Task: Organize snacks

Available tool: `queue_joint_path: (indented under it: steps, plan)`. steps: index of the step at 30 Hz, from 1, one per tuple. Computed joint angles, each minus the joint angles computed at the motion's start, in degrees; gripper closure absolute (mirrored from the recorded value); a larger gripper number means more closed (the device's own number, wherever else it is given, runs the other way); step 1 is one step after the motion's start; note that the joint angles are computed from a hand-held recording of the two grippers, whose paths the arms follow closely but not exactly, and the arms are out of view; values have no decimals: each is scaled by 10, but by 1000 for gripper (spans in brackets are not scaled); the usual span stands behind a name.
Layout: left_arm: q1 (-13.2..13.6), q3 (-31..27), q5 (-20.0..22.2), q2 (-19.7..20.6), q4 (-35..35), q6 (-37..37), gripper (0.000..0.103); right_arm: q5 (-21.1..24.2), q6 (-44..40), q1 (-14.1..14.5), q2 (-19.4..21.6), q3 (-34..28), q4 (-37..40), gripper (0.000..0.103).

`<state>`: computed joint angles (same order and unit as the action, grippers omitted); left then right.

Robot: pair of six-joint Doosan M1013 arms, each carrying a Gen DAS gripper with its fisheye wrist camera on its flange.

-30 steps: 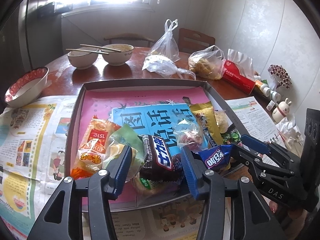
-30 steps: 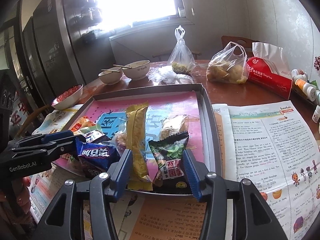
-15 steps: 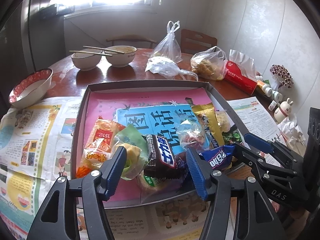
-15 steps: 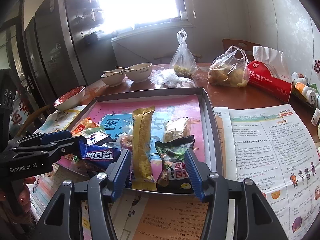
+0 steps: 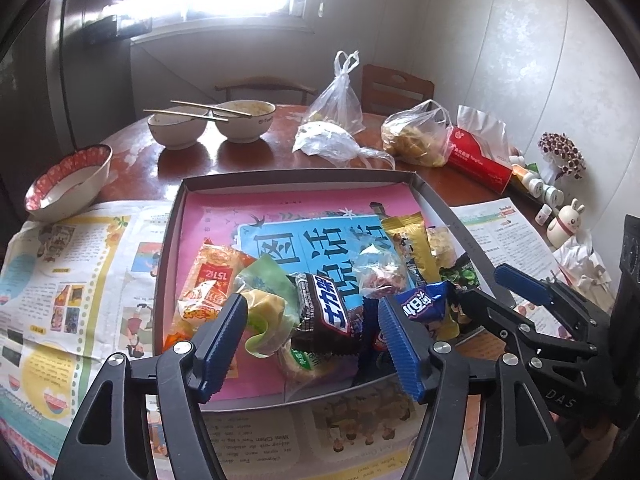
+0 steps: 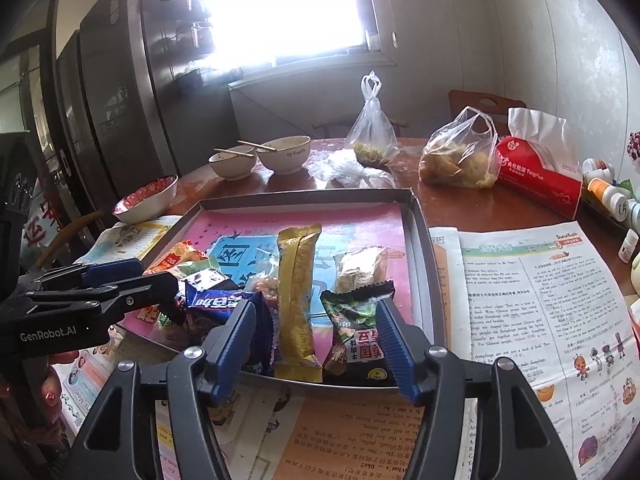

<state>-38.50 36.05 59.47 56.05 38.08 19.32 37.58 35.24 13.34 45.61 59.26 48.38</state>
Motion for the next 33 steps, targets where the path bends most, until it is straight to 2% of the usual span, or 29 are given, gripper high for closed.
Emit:
queue_joint_path:
  steps: [5,14,26,33]
  plan:
    - [-2,2,3,-2,11,-7,29,-15,-14,0,-6,10,13,30]
    - [-6,7,4,-5,23,-16,26,-36,-32,-2,-15,22,30,23]
    - [-12,21,5,-12,40,-35,25,-65,-80,-1,-29,44,70,11]
    - [-15,33,5,-19,46,-47,25,-75,-126,-2,-41,61,113,8]
